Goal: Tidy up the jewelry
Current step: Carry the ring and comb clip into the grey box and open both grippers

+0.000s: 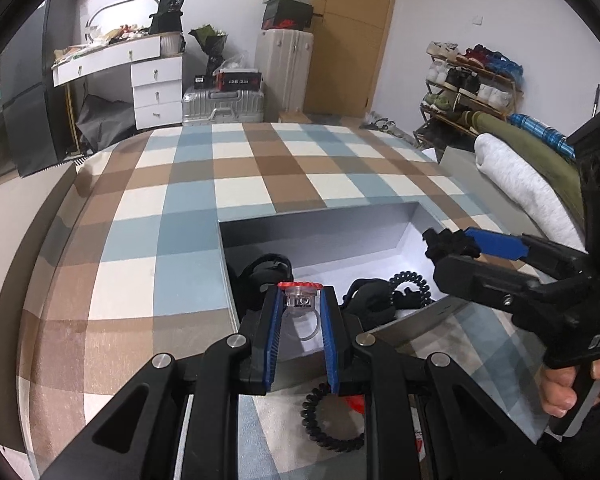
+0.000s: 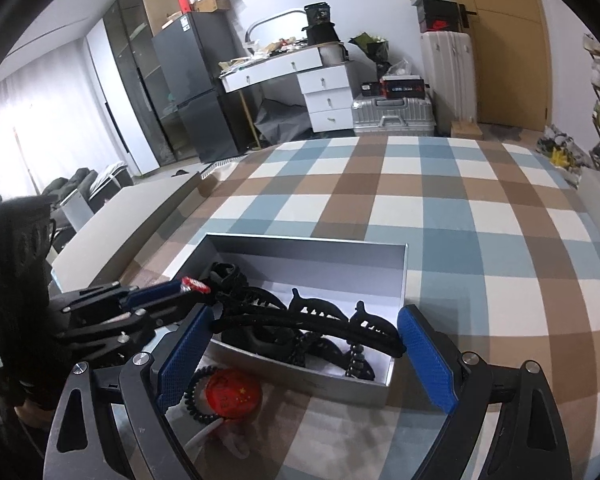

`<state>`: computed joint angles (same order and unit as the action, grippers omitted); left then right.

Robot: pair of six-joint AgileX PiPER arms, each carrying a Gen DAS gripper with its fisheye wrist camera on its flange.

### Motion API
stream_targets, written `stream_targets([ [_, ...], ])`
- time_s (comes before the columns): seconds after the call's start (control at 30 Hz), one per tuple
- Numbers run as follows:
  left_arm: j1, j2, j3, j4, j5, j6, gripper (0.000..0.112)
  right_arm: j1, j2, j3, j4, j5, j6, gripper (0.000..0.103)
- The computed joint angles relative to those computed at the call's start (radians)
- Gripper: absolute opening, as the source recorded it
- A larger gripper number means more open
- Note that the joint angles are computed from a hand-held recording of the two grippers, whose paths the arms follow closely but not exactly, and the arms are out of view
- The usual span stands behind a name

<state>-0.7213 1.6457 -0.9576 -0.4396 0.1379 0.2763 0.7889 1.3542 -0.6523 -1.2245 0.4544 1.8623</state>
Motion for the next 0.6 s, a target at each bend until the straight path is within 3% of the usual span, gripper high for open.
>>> stream_targets([
  [0.07, 0.000, -0.002, 0.001, -0.029, 0.002, 0.032, 0.014, 0.008, 0.007, -0.009, -0.020, 0.012, 0.010, 0.094],
  [0.3, -0.015, -0.002, -0.008, 0.295, 0.005, -0.272, 0.014, -0.034, 0.038, -0.019, 0.004, -0.089, -0.024, 0.094],
  [0.6, 0.000, -0.004, -0.012, 0.315, 0.013, -0.297, 0.014, -0.018, 0.028, -0.015, 0.035, -0.114, -0.045, 0.094],
])
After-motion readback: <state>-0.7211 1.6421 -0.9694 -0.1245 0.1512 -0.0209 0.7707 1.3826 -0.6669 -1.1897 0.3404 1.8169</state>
